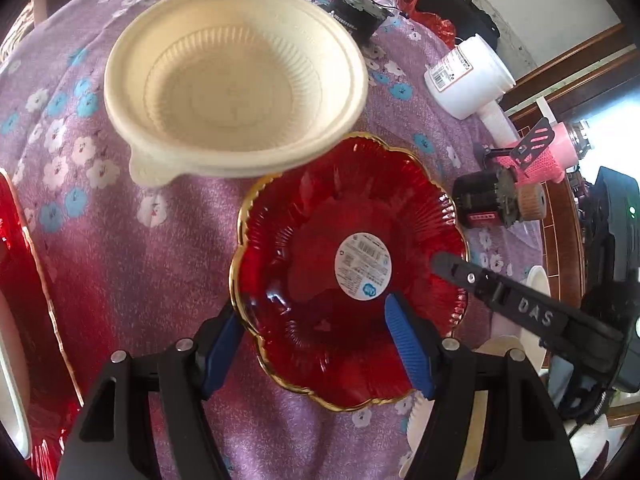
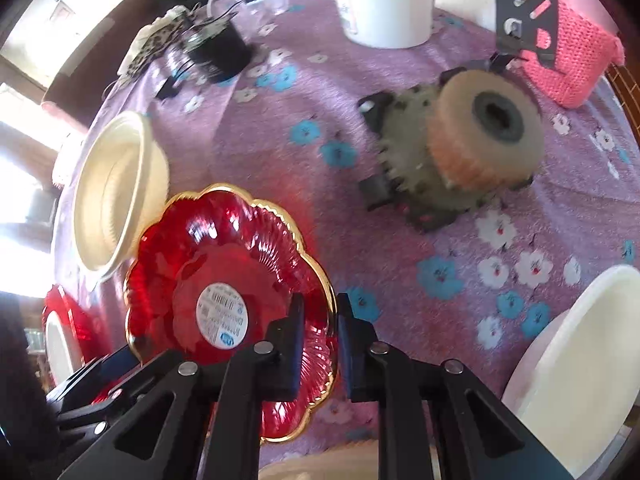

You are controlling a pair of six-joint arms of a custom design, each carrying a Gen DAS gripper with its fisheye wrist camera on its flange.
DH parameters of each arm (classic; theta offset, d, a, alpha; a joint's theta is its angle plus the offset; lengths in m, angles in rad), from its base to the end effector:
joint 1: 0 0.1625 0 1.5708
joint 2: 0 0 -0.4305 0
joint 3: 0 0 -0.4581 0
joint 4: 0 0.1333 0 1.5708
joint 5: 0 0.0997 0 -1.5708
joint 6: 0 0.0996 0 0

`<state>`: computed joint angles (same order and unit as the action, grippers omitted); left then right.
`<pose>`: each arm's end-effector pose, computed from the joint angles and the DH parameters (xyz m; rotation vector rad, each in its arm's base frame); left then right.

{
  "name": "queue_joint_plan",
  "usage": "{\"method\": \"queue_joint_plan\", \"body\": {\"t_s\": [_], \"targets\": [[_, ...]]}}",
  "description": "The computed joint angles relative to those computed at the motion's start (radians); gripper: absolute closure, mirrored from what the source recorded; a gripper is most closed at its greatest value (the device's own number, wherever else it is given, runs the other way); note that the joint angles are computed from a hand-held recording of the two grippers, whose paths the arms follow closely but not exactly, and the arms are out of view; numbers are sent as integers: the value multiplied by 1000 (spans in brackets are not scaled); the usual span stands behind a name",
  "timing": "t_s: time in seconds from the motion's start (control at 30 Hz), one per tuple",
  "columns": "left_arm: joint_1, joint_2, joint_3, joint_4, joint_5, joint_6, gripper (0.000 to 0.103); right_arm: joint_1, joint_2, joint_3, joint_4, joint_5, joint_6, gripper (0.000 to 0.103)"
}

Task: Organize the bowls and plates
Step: 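Carry the small red plate with both grippers onto the white bowl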

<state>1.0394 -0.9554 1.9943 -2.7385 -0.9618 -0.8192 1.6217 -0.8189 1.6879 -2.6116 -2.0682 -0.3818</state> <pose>-0.1351 -0.6052 0.0510 -0.4362 2.6329 -0.6585 0.1214 -0.6977 0.0579 0.5068 -2.5728 0.1130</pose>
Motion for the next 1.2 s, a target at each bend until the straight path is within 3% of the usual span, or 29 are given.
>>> {"method": "queue_joint_plan", "body": {"t_s": [0.07,0.1,0.13,0.23,0.77,1.2], "targets": [[-8,-10,6,44,38,-14,60,3,-7,14,-3,-21,5,88],[-9,-19,10,71,56,-27,80,1,-16,22,-2,-25,11,88],[-4,-32,23,68,52,-30,91,-2,-22,27,-2,-24,15,88],[17,-61,60,-11,-10,-11,94,-14,-42,42,18,4,22,89],[-71,-158,140,-29,71,13,94,4,-112,127,-60,100,4,89],[-136,-363,296,17,167,-77,94,92,-149,231,-133,160,-25,89]]}}
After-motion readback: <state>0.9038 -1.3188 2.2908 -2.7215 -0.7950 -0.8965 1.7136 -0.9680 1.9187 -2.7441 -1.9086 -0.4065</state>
